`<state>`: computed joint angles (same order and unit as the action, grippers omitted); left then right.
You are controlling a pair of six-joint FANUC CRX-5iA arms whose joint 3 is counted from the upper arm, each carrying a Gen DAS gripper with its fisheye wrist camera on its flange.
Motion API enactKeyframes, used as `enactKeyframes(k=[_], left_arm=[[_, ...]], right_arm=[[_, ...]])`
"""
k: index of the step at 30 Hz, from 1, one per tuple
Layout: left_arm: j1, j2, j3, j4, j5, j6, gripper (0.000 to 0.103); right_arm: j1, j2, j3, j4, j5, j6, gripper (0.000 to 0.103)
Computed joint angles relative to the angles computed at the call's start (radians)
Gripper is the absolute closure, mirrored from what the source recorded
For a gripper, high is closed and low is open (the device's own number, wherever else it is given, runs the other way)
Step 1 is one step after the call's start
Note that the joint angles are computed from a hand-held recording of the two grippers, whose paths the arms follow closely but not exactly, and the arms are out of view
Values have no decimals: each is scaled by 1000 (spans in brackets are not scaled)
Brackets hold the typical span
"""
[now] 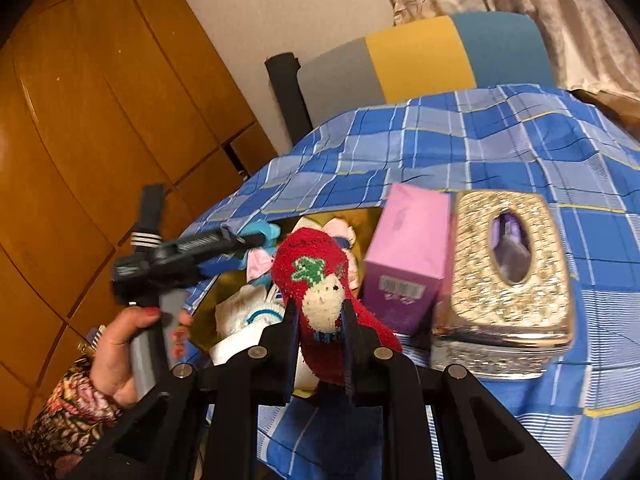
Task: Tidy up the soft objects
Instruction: 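Lower the Tempo pack into the gold tray and open the left tool, then lower the red sock into the gold tray and open the right tool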
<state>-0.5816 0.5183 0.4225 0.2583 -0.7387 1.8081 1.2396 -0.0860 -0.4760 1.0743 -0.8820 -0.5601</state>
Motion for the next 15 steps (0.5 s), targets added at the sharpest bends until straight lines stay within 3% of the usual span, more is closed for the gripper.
enactKeyframes(k=[4,7,15], left_arm=[[-35,-133,-64,-292,24,215,27],[-87,-175,-43,-511,-72,371,27],[-130,-279,-155,-630,-91,479,27]], right_arm=[[-15,41,43,-27,29,41,84],[-26,73,80,-39,28,74,84],[-72,172,186,-102,5,26,83]])
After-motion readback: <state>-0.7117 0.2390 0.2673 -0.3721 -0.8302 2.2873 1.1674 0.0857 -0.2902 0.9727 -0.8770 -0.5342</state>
